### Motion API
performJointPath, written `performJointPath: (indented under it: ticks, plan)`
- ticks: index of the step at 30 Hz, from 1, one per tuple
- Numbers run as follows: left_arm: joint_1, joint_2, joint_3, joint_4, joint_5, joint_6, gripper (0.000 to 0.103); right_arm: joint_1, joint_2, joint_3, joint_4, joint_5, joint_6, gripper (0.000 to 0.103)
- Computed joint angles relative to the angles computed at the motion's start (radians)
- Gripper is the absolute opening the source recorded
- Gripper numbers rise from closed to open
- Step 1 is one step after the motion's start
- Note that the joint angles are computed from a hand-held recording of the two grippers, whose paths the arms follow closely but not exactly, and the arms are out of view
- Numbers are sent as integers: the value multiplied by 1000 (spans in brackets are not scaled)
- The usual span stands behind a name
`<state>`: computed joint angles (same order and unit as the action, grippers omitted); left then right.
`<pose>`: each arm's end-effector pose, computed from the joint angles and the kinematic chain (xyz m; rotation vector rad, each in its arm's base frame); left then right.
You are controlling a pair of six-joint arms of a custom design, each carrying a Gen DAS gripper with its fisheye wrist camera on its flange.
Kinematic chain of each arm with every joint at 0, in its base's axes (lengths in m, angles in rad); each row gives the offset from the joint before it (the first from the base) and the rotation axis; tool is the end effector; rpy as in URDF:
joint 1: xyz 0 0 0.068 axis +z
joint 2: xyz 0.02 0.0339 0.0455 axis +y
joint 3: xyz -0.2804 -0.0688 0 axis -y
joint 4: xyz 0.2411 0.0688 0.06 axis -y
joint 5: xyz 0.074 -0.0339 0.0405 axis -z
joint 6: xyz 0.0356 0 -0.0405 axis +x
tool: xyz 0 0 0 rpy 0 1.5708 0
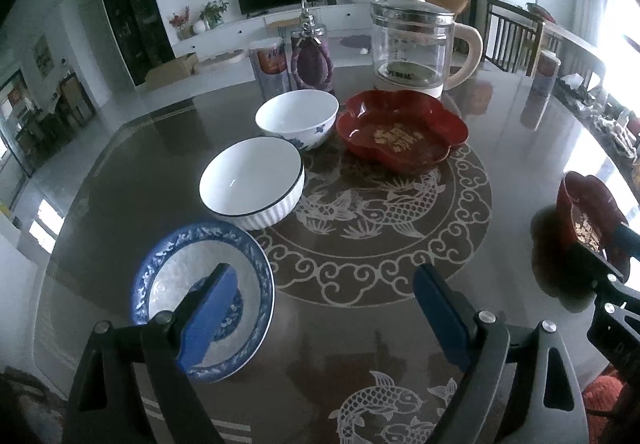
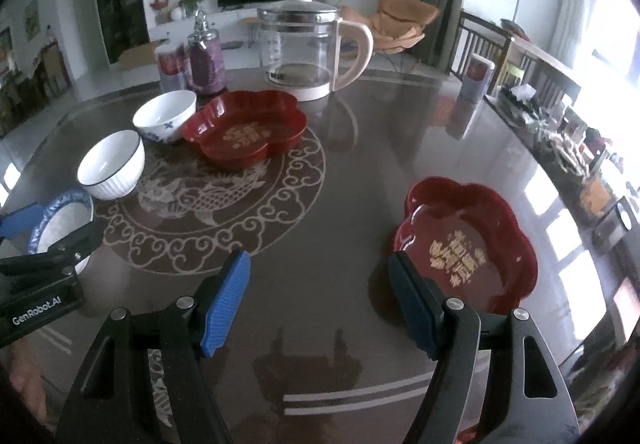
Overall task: Organize plates and bowls
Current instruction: 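Set the red tray down on the table and open the right gripper, then reach the right gripper to the red tray beside the white bowls and grasp its rim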
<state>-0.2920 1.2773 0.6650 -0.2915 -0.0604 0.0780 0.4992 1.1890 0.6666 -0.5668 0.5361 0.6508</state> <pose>0.2290 -0.0666 0.2064 0.4293 2.4348 -0.0172 0.1868 0.0811 0.2127 0.3497 2.4264 -0.2371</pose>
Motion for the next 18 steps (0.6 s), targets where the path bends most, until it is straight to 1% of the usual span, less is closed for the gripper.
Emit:
performJointPath:
  ticks: [3,5,6,8,9,11,12,14,16,18]
  plan:
    - [-6,66,49,-16,18,6,89,-31,13,1,30,-31,-47,75]
    - [10,134,137,-71,71,10,89,-88,28,7,67,-107,-120,75]
    - [37,198,227,-132,138,5,89,-135,40,18,85,-169,-169,75]
    - [85,317,389,-234,257,-21,89,-207,69,55,97,-245,-237,75]
    - [108,395,493,-294,318,-48,89,-252,89,87,104,-272,-277,75]
    - [132,519,656,-384,396,-98,89,-327,142,163,118,-300,-342,75]
    - [137,585,746,-432,419,-120,89,-372,191,225,123,-328,-380,75]
    - [128,669,868,-500,417,-145,89,-445,320,367,93,-407,-431,75]
    - [109,738,965,-538,389,-150,89,-515,513,569,-2,-518,-475,75]
    - [93,792,1035,-578,354,-161,89,-560,686,747,-108,-593,-487,75]
